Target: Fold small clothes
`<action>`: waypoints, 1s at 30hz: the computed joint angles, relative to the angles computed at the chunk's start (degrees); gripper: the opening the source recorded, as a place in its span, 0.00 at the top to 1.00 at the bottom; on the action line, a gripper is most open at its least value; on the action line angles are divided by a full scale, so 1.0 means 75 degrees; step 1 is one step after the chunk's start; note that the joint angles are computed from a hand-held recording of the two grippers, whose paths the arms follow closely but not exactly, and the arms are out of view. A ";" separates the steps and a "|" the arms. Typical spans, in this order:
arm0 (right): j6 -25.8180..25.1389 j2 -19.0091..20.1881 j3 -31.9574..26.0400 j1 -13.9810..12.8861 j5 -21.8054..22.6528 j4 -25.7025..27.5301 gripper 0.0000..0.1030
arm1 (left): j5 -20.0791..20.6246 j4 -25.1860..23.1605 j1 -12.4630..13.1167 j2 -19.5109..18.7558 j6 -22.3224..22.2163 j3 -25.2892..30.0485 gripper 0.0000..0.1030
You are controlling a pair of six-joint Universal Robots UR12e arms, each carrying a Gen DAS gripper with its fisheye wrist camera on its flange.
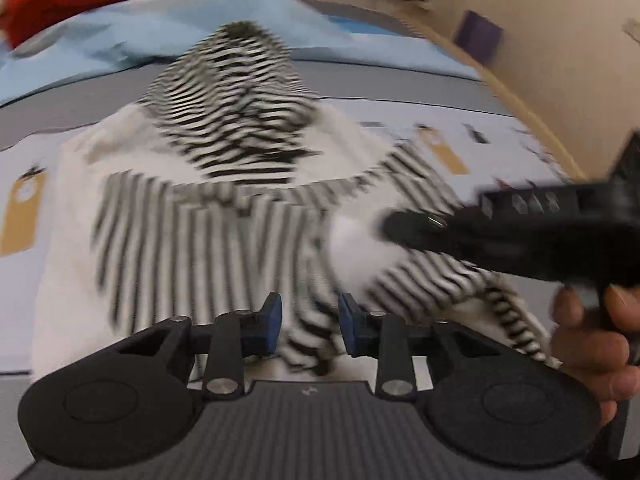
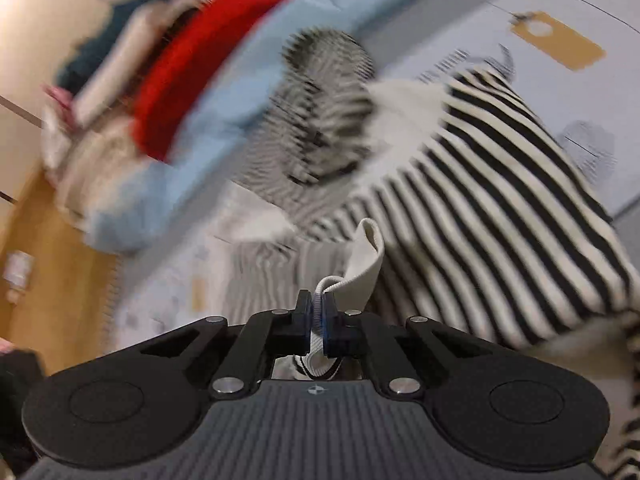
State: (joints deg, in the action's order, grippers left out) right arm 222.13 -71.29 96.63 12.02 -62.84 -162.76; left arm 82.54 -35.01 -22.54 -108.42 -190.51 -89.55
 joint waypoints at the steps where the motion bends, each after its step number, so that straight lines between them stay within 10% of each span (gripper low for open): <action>1: 0.0110 0.0020 0.0018 -0.0013 0.0126 -0.0262 0.96 | -0.0034 0.0092 -0.0028 -0.0021 0.0046 0.0008 0.58; 6: 0.0322 0.0154 -0.0004 -0.0058 0.0915 -0.0878 0.97 | 0.0065 0.0523 -0.0110 -0.0100 -0.0062 0.0018 0.57; 9: 0.0085 0.0190 -0.0050 -0.0040 0.1179 -0.0936 0.97 | 0.0506 0.0317 -0.0115 -0.0109 -0.0228 0.0082 0.93; 11: 0.0096 0.0172 -0.0077 -0.0031 0.1088 -0.0920 0.93 | 0.1134 0.0002 -0.0074 -0.0091 -0.0825 0.0135 0.94; 18: 0.0338 -0.0109 -0.0184 0.0182 -0.1647 0.0872 0.89 | 0.2285 -0.1283 0.0461 0.0260 -0.5389 -0.0133 0.89; 22: 0.0906 -0.0157 -0.0408 0.0254 -0.2987 0.2858 0.88 | 0.1694 -0.1354 0.0626 0.0271 -0.5655 -0.0169 0.72; 30: 0.1185 -0.0226 -0.0360 0.0205 -0.3219 0.3108 0.88 | 0.0947 -0.1027 0.0897 0.0364 -0.6143 -0.0494 0.61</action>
State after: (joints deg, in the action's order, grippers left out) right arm 231.02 -72.98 93.93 13.56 -86.98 -139.45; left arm 89.64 -42.71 -15.82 -105.70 -236.58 -93.25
